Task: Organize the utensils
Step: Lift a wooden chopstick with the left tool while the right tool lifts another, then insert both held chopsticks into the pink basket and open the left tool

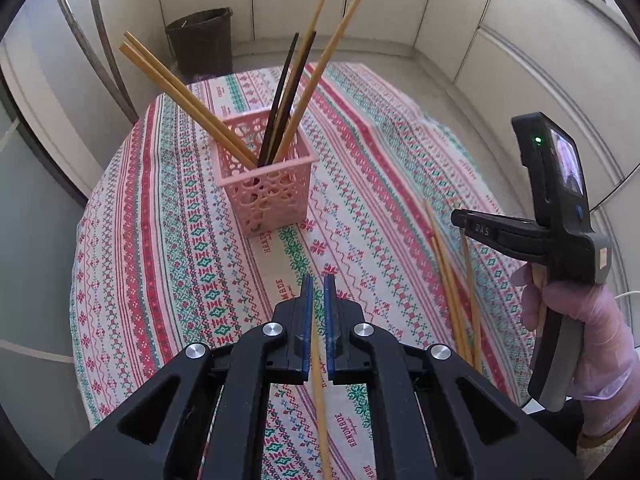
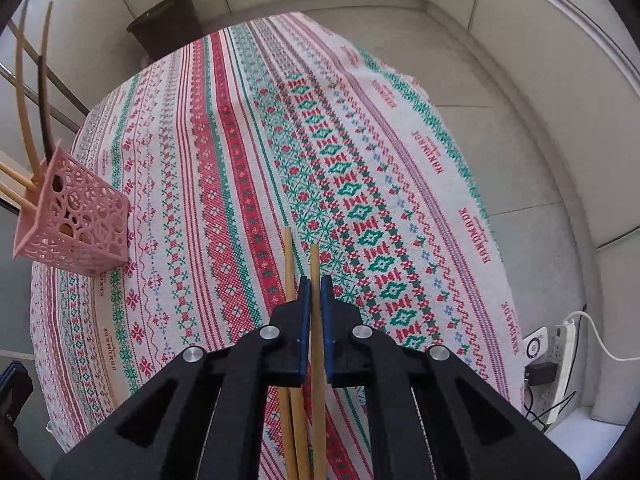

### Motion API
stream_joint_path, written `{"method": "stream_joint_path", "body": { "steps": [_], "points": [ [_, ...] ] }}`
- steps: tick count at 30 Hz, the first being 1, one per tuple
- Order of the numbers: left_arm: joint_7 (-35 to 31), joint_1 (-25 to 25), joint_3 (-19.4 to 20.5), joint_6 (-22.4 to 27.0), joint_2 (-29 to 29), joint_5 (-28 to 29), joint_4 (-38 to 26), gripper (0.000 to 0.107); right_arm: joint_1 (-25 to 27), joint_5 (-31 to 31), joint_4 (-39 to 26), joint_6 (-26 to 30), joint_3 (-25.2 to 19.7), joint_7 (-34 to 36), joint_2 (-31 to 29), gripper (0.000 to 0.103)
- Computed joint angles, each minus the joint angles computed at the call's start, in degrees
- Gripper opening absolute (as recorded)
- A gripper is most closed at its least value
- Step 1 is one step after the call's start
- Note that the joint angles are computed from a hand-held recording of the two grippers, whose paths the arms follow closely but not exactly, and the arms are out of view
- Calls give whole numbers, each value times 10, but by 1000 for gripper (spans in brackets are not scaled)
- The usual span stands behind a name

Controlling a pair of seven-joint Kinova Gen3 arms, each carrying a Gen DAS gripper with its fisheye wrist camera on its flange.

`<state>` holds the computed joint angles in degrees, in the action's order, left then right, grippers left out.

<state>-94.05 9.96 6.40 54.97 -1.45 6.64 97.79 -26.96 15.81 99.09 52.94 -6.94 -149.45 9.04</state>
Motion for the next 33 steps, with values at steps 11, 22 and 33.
{"method": "stream_joint_path", "body": {
  "steps": [11,22,33],
  "points": [
    [-6,14,-13,69,62,1,-24,37,7,79,37,25,-60,-71,-140,5],
    [120,53,-2,25,163,-95,-38,46,60,42,53,5,-76,-32,-184,5],
    [109,66,2,-29,153,-110,-7,4,70,40,54,-2,-88,-24,-183,6]
  ]
}}
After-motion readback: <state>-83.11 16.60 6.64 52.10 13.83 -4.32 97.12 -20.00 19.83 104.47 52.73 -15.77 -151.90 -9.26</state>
